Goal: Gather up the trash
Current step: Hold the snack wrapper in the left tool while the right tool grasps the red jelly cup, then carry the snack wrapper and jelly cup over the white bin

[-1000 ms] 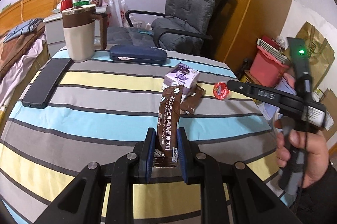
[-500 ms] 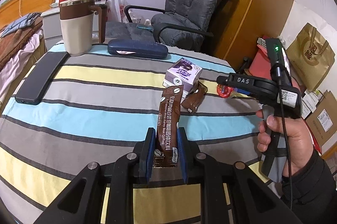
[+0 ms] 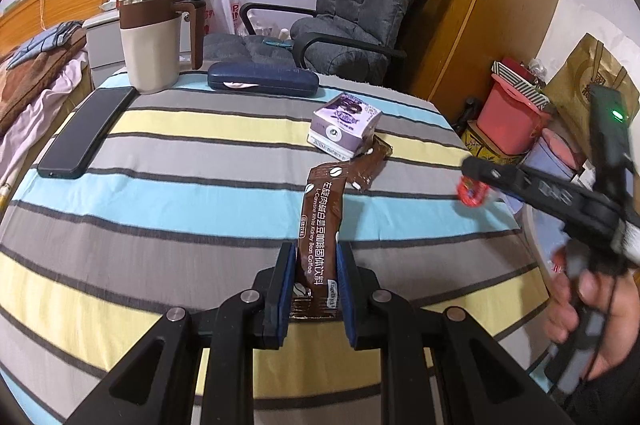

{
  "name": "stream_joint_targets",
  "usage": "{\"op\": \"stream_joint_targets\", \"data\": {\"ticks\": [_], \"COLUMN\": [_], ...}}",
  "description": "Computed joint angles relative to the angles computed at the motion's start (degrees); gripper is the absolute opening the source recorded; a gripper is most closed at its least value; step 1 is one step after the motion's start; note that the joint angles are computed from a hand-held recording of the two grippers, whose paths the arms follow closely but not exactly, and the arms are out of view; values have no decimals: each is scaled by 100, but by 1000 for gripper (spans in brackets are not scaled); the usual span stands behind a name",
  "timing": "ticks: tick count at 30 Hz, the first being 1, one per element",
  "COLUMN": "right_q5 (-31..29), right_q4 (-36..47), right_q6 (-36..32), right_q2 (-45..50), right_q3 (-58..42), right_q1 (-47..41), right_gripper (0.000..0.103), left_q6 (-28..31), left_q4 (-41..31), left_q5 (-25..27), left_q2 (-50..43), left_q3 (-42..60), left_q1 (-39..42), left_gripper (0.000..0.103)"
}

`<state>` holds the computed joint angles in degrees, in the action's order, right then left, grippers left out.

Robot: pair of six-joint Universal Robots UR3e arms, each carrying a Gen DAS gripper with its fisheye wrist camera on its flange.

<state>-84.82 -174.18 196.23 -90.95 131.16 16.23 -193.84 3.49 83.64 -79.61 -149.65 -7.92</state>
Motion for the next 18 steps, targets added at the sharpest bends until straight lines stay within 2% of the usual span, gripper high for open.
{"op": "stream_joint_targets", "data": {"ticks": [7,18], "right_q5": [290,110], "right_q4": [208,759], "right_q6": [-120,-63], "right_q2": [-1235,-2701], "right_q3": [968,1574], "right_q1": [-95,169], "right_gripper": [51,51], "left_q6": [-376,-1124], "left_q4": [-379,-988], "left_q5": [562,1576], "left_q2": [321,602], "left_q3": [91,454], "left_q1": [-664,-2118], "left_gripper": [21,21]}}
